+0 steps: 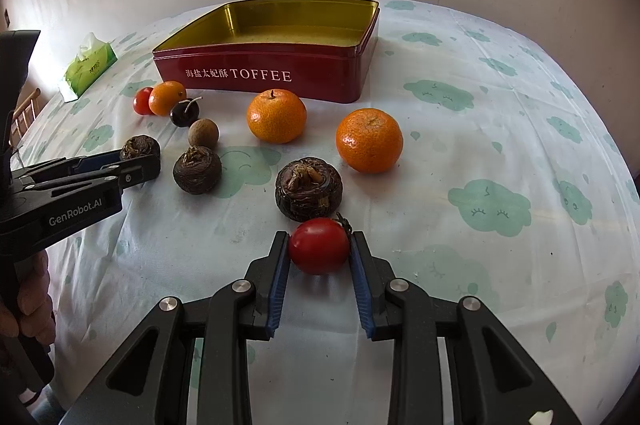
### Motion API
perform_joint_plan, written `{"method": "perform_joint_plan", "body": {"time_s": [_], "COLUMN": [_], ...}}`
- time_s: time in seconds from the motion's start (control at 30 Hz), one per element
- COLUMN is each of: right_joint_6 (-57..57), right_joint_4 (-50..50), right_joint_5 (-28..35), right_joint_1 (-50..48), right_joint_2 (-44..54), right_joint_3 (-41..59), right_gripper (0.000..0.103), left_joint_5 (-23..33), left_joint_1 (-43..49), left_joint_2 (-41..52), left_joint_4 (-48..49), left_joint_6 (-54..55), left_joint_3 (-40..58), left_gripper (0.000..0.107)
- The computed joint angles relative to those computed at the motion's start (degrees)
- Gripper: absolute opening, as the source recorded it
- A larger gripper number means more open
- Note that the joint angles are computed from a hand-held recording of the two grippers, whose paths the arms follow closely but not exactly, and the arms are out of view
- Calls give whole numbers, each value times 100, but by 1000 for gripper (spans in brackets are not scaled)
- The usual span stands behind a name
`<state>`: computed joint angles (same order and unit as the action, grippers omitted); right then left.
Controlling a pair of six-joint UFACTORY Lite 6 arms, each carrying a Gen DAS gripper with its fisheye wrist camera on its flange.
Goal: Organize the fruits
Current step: 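Carry the tomato and the dark brown fruit over the gold tin with both grippers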
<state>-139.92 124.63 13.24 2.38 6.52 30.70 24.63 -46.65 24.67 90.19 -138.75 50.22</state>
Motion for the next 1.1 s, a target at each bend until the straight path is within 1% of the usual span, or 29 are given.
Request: {"method": "perform_joint_plan", "body": {"time_s": [0.13, 0.23, 0.33, 0.43, 0.57, 0.63, 0.77, 0.93, 1.1], "right_joint_6": [95, 429, 374, 712, 1571, 2307, 3467, 4986, 6331], "right_joint_4": [-87, -420, -360, -688, -1548, -2288, -3434, -4795, -5963], "right_joint_5": [-61, -99, -127, -171, -180, -133, -89, 53, 15], "right_joint_1": [24, 11, 39, 52, 11, -39, -42, 17, 263], "right_joint_2": [-2, -22, -90, -221, -411, -448, -396, 0, 696], "right_joint_3": [28, 65, 50, 53, 120, 243, 639, 1520, 2649], "right_gripper": [28, 28, 28, 28, 28, 28, 28, 28, 28], "left_joint_5": [25, 69, 105, 164, 226, 288, 331, 293, -139], "left_joint_1": [-127, -219, -261, -289, -226, -161, 109, 700, 1437], "left_joint_2": [-148, -263, -371, -483, -768, -965, -1322, -1562, -1182], "left_joint_4": [90, 68, -34, -202, -339, -402, -533, -610, -719], "left_joint_6": [-198, -249, -174, 15, 251, 428, 916, 1750, 2682], "left_joint_3": [-209, -331, -402, -436, -521, -566, -565, -284, 461], "left_gripper": [40, 40, 40, 40, 40, 40, 40, 40, 40]}}
